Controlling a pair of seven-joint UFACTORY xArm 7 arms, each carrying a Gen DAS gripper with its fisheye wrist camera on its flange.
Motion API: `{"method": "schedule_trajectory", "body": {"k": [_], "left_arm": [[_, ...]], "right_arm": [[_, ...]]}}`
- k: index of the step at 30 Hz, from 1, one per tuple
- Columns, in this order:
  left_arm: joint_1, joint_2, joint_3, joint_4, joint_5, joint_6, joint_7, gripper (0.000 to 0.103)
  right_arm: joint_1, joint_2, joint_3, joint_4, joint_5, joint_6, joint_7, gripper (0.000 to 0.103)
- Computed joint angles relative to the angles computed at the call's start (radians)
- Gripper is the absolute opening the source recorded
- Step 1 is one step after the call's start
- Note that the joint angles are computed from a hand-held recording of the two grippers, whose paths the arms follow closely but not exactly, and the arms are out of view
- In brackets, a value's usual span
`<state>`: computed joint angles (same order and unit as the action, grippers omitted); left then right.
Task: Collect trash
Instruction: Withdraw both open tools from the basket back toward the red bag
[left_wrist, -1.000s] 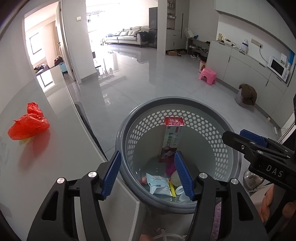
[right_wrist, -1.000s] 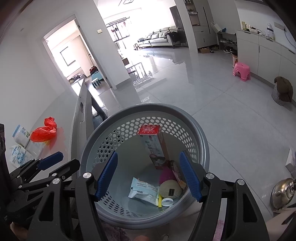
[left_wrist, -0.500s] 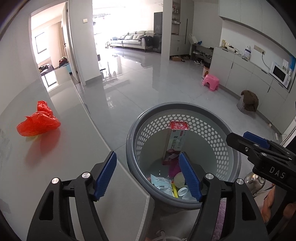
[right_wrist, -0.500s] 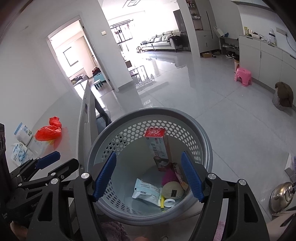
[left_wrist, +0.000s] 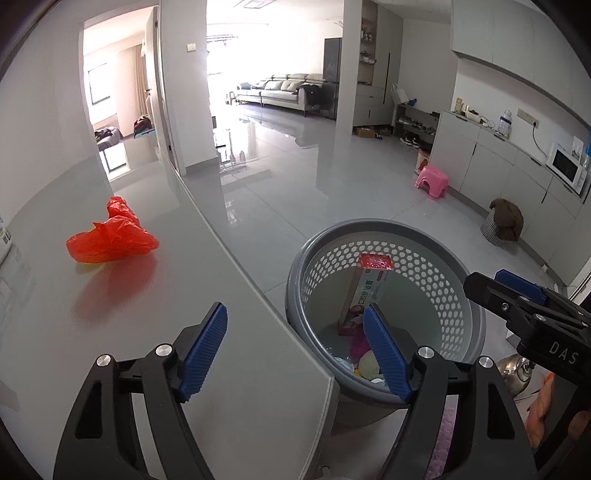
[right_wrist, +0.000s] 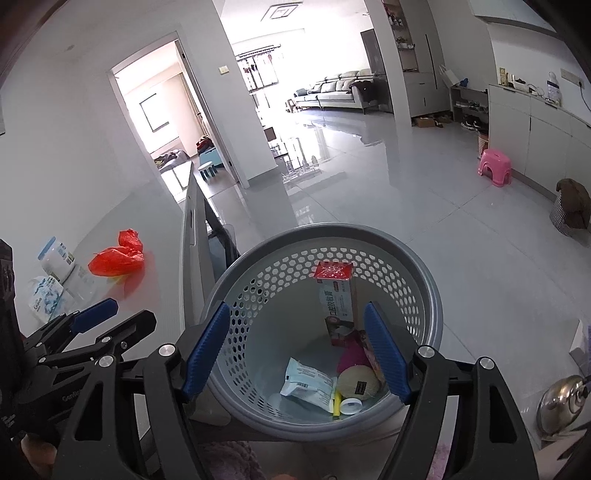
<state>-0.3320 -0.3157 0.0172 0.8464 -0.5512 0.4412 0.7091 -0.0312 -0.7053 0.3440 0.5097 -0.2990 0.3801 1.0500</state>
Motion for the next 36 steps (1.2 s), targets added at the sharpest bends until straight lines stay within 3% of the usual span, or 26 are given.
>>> {"method": "schedule_trajectory", "body": {"k": [13, 25, 36], "left_arm": [[0.039, -0.031, 0.055, -0.008, -0.014, -0.029, 0.016, 0.078], [0.117, 0.005, 0.104, 0.035, -0.010, -0.050, 0.010, 0.082], [0.227, 0.075, 0.118, 0.082, 0.013, -0.079, -0.030, 0.083]], "right_arm": [[-0.008, 0.114, 0.058, 0.119, -0.066, -0.033, 0.007, 0.075], [0.000, 0.339, 0.103, 0.301, -0.217, -0.071, 0.049, 0.077], [0.139, 0.604, 0.035, 0.521, -0.338, -0.057, 0.029, 0.077]]}}
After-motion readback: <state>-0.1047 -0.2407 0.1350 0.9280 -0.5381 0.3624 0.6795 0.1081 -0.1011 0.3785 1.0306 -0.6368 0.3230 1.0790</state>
